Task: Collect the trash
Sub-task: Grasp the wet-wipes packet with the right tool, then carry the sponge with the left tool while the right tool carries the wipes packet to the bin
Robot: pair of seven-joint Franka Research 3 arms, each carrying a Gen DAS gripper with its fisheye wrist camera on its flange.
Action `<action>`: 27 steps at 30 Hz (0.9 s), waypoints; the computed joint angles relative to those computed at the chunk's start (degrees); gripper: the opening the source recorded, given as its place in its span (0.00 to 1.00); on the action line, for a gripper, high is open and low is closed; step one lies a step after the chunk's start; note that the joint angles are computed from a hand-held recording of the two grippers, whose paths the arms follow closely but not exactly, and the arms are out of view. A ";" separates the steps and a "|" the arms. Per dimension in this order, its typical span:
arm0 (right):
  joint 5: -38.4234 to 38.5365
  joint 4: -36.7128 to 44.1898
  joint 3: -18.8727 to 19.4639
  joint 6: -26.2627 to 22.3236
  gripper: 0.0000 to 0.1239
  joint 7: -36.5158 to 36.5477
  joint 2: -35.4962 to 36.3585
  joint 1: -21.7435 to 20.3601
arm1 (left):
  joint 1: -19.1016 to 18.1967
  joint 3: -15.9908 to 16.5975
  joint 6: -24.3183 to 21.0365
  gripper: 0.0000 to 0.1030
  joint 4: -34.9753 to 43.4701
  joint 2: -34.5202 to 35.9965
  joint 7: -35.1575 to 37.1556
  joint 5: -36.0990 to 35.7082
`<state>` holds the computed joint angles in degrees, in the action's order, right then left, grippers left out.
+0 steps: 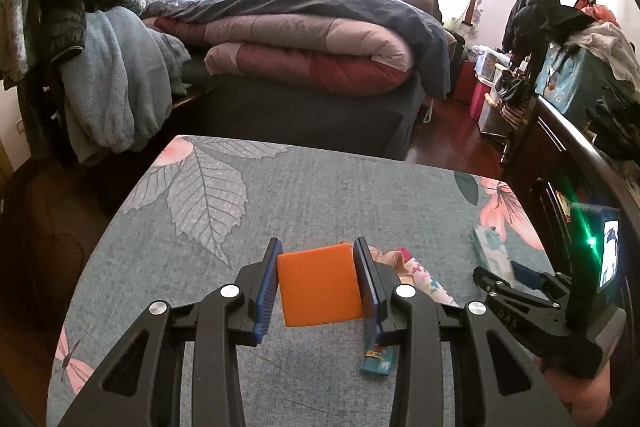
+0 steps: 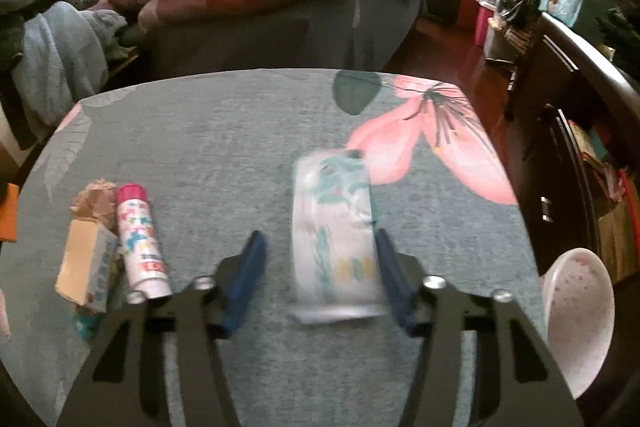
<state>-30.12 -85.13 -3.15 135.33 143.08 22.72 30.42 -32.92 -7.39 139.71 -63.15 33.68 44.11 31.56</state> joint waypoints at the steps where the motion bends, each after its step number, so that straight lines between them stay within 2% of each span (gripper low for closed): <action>1: -0.65 0.60 -0.14 -0.81 0.35 0.00 0.32 0.41 | -0.04 0.04 -0.03 0.36 -0.12 -0.11 -0.09 0.06; 7: -2.57 -0.98 0.17 -1.85 0.33 0.40 -1.16 1.32 | 0.05 0.20 0.52 0.36 -2.17 -1.64 -0.94 0.90; 13: -6.55 -6.68 1.20 -2.03 0.33 4.96 -6.44 1.86 | 0.10 0.21 0.88 0.36 -5.76 -4.58 -3.37 2.90; 21: -13.00 -16.38 5.59 -1.41 0.33 13.47 -16.03 0.58 | 0.43 -1.09 1.24 0.36 -9.49 -7.82 -5.47 4.61; 27: -15.56 -24.24 10.05 -0.52 0.33 18.97 -23.59 -2.03 | 0.11 -2.13 1.72 0.36 -10.98 -9.36 -6.03 5.49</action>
<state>-45.68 -109.37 6.90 134.81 162.05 -0.87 28.39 -32.81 -9.53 141.43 -74.14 24.32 38.08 37.05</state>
